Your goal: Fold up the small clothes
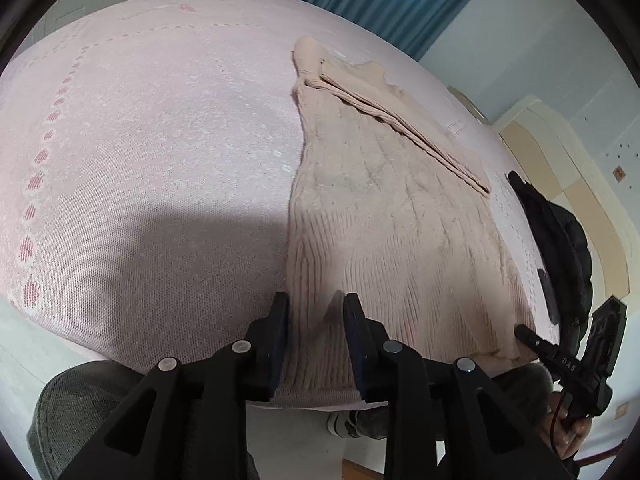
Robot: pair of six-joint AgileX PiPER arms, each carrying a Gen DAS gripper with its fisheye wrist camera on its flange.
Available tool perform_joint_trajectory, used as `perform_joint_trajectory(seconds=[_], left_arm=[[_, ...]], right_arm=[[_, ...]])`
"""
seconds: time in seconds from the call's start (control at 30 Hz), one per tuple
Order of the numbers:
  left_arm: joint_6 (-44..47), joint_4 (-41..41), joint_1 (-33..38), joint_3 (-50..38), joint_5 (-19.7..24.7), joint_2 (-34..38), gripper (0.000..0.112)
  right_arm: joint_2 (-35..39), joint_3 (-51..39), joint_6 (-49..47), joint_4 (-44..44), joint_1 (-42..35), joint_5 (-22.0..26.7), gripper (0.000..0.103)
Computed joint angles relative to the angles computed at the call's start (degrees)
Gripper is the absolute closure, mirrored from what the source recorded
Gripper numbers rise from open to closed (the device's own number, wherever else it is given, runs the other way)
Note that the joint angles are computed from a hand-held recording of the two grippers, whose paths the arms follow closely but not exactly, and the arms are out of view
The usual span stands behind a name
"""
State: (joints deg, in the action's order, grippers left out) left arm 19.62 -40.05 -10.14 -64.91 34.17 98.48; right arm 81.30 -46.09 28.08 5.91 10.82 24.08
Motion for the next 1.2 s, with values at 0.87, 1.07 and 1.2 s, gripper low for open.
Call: perform_joint_trajectory(seconds=[0.87, 1.07, 1.2], left_arm=[[6.21, -7.34, 2.59, 1.34, 3.4, -0.13, 0.081], [7.95, -10.6, 3.76, 1.49, 4.42, 0.42, 0.081], [8.86, -12.51, 4.23, 1.1, 4.86, 1.2, 0.081]], right_arm=[[0.18, -0.22, 0.3, -1.33, 0.29, 0.32, 0.085], [0.28, -0.27, 0.77, -2.18, 0.66, 0.38, 0.082], [0.49, -0.51, 2.63, -4.08, 1.49, 0.39, 0.08]])
